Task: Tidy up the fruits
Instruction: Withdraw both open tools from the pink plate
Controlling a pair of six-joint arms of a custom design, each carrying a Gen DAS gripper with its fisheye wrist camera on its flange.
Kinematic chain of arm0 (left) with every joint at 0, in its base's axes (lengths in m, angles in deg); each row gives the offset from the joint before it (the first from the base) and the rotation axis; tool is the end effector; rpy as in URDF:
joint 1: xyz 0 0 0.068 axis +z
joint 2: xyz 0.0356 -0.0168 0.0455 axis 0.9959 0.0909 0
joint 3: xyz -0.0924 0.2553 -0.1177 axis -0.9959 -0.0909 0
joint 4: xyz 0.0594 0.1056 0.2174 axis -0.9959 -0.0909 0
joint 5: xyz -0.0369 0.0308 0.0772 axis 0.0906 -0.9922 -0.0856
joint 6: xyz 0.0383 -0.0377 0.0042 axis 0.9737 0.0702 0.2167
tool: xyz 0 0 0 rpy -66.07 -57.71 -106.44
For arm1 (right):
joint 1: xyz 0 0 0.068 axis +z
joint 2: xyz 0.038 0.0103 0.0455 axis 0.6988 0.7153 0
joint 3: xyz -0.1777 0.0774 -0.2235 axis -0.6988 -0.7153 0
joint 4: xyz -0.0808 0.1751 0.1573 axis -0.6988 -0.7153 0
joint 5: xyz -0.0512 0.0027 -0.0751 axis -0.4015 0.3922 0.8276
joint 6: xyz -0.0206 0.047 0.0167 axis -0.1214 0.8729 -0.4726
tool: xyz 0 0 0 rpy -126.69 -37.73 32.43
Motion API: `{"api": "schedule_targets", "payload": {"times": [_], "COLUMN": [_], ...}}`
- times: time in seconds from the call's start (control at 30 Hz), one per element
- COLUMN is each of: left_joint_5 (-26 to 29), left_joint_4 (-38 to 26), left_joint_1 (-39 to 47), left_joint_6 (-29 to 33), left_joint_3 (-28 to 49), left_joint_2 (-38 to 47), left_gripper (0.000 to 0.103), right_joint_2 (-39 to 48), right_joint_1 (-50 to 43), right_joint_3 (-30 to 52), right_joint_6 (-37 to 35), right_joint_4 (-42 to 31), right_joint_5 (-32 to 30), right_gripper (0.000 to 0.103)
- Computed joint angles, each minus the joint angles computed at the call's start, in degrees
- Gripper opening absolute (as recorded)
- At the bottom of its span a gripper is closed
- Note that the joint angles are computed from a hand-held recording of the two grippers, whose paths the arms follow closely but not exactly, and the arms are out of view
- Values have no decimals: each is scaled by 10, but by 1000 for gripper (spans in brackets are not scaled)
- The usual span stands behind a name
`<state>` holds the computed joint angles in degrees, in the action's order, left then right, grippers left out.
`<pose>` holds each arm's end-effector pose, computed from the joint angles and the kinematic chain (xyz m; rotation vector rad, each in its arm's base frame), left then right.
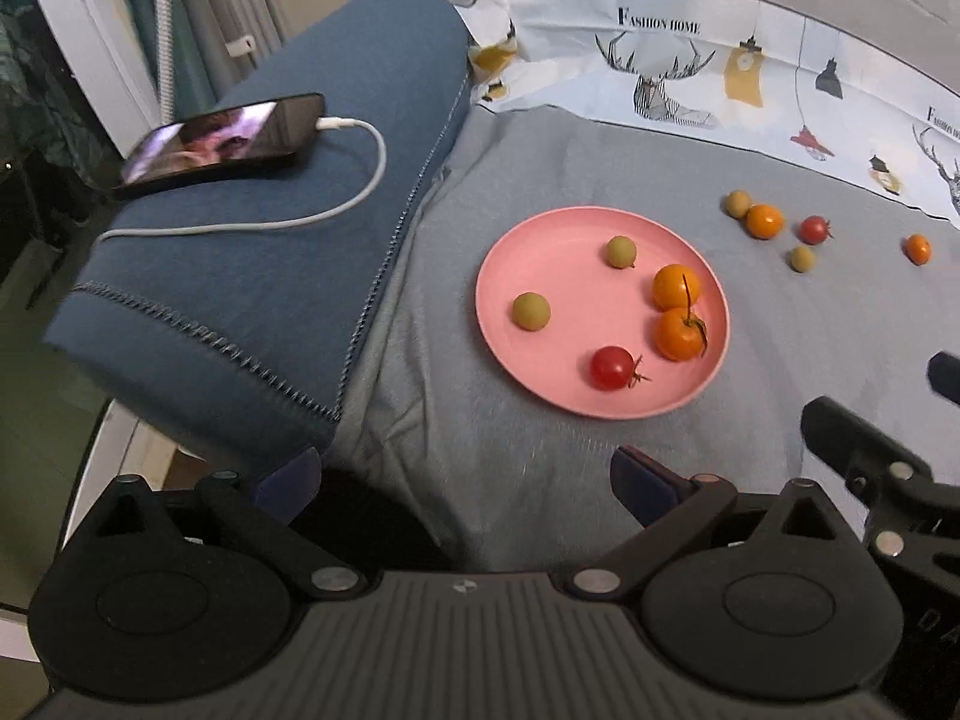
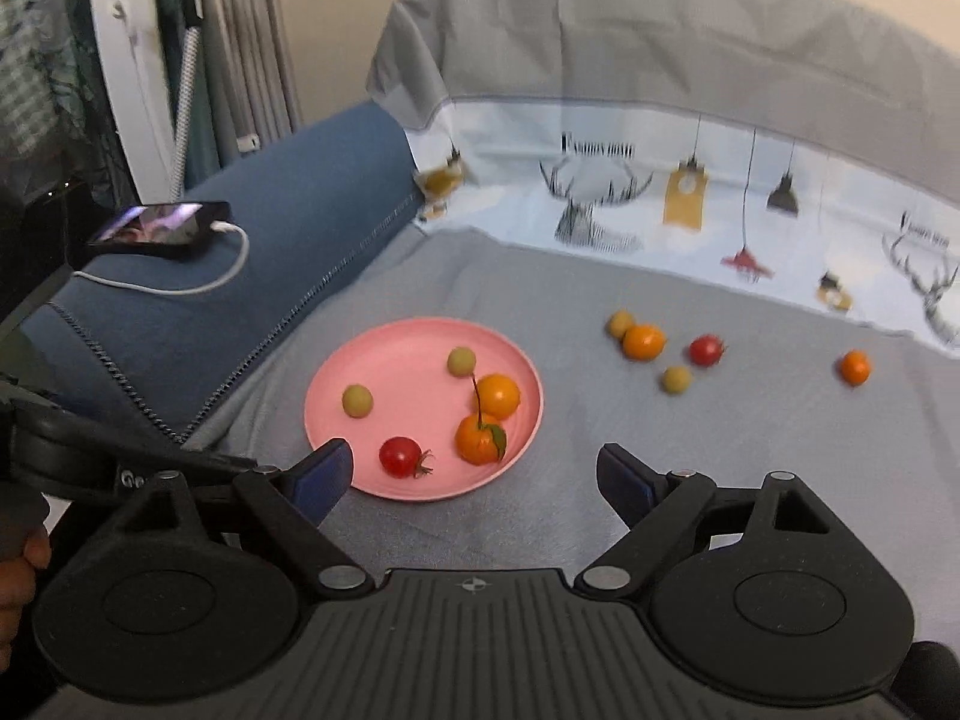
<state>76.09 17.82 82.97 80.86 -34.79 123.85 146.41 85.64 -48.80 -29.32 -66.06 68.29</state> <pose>0.3022 -0.0088 0.1405 0.3819 2.5191 0.1257 0.2014 0.1494 0.1254 0.1902 2.2006 -0.0048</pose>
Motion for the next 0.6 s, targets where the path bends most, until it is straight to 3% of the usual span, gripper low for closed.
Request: {"api": "schedule_targets", "payload": {"times": [0.3,0.6], "left_joint_5": [22,44], "left_joint_4": [7,-5], "left_joint_1": [3,5], "left_joint_6": [5,20], "left_joint_3": [-94,-142], "left_joint_2": [-128,-230], "left_gripper": [103,103], "right_joint_2": [-119,-165], "right_joint_1": [114,197], "right_joint_3": [-32,-23], "right_joint_6": [107,192], "right_joint_4": [-133,-245], "right_joint_5": [120,197], "right_gripper": [92,92]}}
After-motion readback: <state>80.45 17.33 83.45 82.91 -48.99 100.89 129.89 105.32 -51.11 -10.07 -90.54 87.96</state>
